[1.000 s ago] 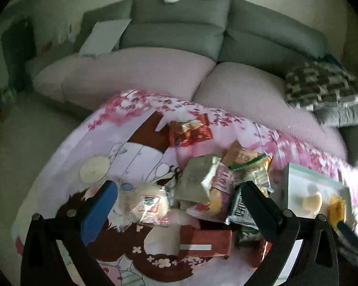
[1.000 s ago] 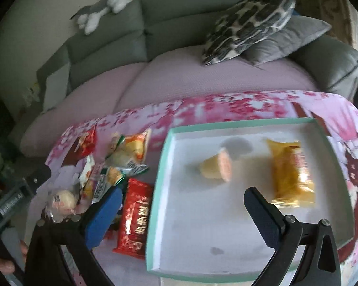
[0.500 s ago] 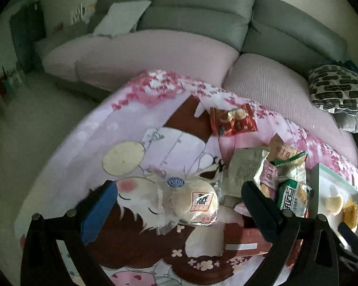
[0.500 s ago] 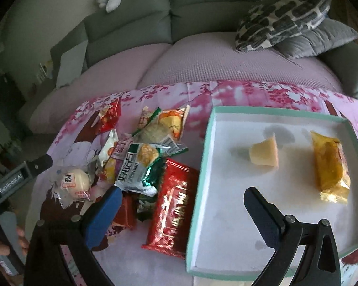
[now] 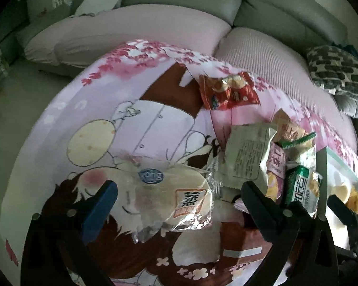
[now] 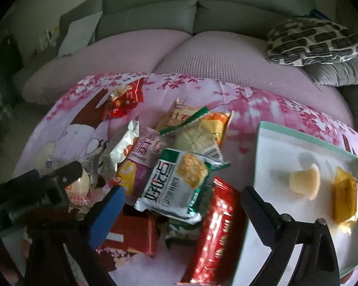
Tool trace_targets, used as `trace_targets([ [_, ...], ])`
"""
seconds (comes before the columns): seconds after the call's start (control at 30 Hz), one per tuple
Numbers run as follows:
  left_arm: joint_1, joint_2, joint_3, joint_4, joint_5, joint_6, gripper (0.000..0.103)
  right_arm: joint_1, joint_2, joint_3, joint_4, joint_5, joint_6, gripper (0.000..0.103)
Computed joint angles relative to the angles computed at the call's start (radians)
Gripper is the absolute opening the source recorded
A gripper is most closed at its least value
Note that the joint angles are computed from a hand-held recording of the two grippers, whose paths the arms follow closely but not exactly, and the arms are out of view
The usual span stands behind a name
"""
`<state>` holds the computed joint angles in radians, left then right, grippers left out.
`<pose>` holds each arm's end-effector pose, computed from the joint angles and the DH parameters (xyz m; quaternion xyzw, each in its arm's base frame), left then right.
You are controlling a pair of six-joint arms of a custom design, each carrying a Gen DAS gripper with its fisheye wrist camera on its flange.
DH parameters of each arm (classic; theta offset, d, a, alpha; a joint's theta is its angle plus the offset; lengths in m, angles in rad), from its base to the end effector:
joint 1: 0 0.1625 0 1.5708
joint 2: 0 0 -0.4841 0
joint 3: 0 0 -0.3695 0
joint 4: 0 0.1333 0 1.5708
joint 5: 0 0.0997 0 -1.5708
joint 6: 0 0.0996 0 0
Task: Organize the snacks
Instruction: 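Move both open tools back from the tray to the snack pile, then grasp the white Kong bun bag with the left tool while the right tool grasps the green biscuit pack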
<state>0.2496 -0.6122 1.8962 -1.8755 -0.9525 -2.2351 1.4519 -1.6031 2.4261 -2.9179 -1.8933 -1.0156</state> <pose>-0.4266 -0.3059 -0.0417 -0.2425 0.8175 -0.3550 0.3831 0.0572 -0.3787 0.3435 0.3758 -0.8771 0.1323 0.2682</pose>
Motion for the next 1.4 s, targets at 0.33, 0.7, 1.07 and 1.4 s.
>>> trace_targets([
  [0.33,0.029,0.006,0.024,-0.069,-0.033,0.028,0.085,-0.003,0.073,0.032,-0.13,-0.038,-0.032,0.085],
  [0.7,0.029,0.011,0.018,-0.071,-0.041,0.035,0.071,-0.01,0.049,0.024,-0.099,-0.022,-0.03,0.064],
  [1.07,0.018,0.01,0.024,-0.089,-0.008,0.018,0.061,-0.028,-0.004,-0.001,0.006,-0.005,0.001,0.061],
  [1.4,-0.015,-0.004,0.006,-0.041,0.052,-0.026,0.061,-0.052,-0.069,-0.023,0.125,0.024,0.03,0.061],
])
